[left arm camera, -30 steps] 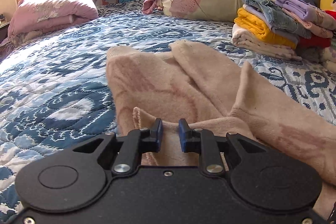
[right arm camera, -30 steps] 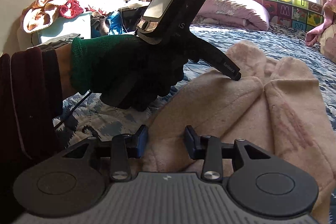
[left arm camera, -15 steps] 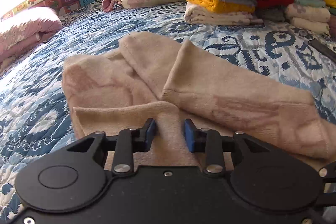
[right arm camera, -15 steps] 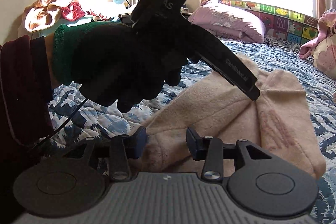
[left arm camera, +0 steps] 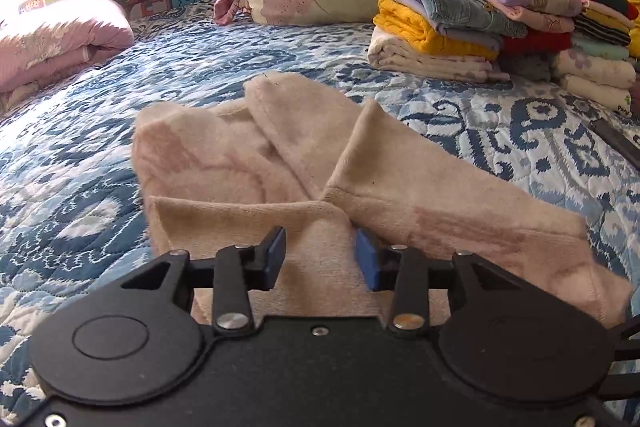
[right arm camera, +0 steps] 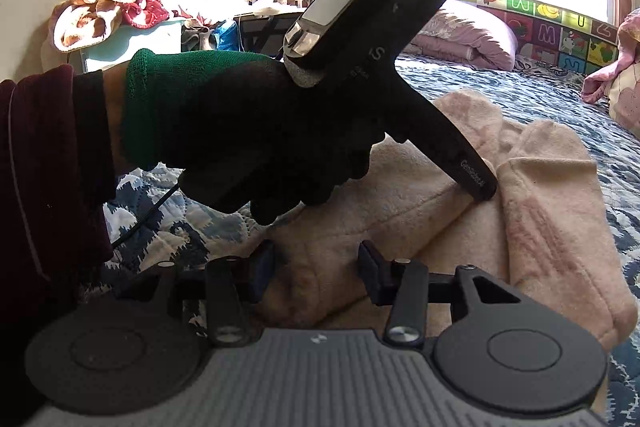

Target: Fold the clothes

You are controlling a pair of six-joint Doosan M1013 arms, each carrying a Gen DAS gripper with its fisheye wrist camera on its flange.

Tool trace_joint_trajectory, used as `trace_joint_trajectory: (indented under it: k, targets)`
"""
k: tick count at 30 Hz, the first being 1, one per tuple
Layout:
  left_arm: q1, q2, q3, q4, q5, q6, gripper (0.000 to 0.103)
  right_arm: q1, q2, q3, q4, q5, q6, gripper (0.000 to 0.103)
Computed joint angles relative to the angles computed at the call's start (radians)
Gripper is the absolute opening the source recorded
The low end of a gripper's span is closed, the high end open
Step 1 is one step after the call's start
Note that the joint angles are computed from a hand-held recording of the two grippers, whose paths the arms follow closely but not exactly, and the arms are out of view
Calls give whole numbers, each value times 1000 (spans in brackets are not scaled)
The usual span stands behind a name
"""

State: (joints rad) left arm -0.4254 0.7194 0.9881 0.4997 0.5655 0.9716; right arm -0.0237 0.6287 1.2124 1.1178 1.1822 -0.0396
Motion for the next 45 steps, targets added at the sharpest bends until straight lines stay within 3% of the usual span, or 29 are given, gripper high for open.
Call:
trace_joint_trajectory:
  k: [4,9,13,15,17,19,22,26,28,32,34,38,40,45]
  targets:
    - [-17,-77,104,178,-46,-244,32,-35,-13,-9,35,48,-12,47]
    - [-57,-133,193,325,-50,-443,18,-86,-19,-29,98,-20,50,44]
    - [-85,-134,221,258,-53,-366,17,-126,-2,-42,81,-126,184,45]
    - [-98,-98,184,217,73,-298,17,-143,18,-59,73,-150,297,46]
    - [-102,-98,204,281,72,-382,17,-152,44,-85,49,-158,424,47]
    - [-103,-129,238,347,39,-555,17,-156,71,-111,11,-152,541,47]
    - [-126,-170,313,570,29,-922,18,-161,95,-123,-2,-122,672,47]
    - [-134,-207,382,590,-2,-1176,46,-175,116,-134,52,-52,740,55]
    - [-134,-227,423,629,-27,-1351,48,-182,132,-150,82,10,779,58]
    - [-126,-262,505,770,-105,-1765,61,-187,166,-181,124,147,872,66]
    - [-117,-265,524,813,-162,-1909,62,-183,167,-178,139,160,892,68]
    - [-111,-243,500,759,-219,-1920,63,-174,170,-170,176,168,949,72]
    - [-117,-229,477,711,-204,-1866,63,-168,174,-176,175,169,963,72]
    - [-111,-223,476,772,-232,-1981,63,-152,179,-175,206,145,974,72]
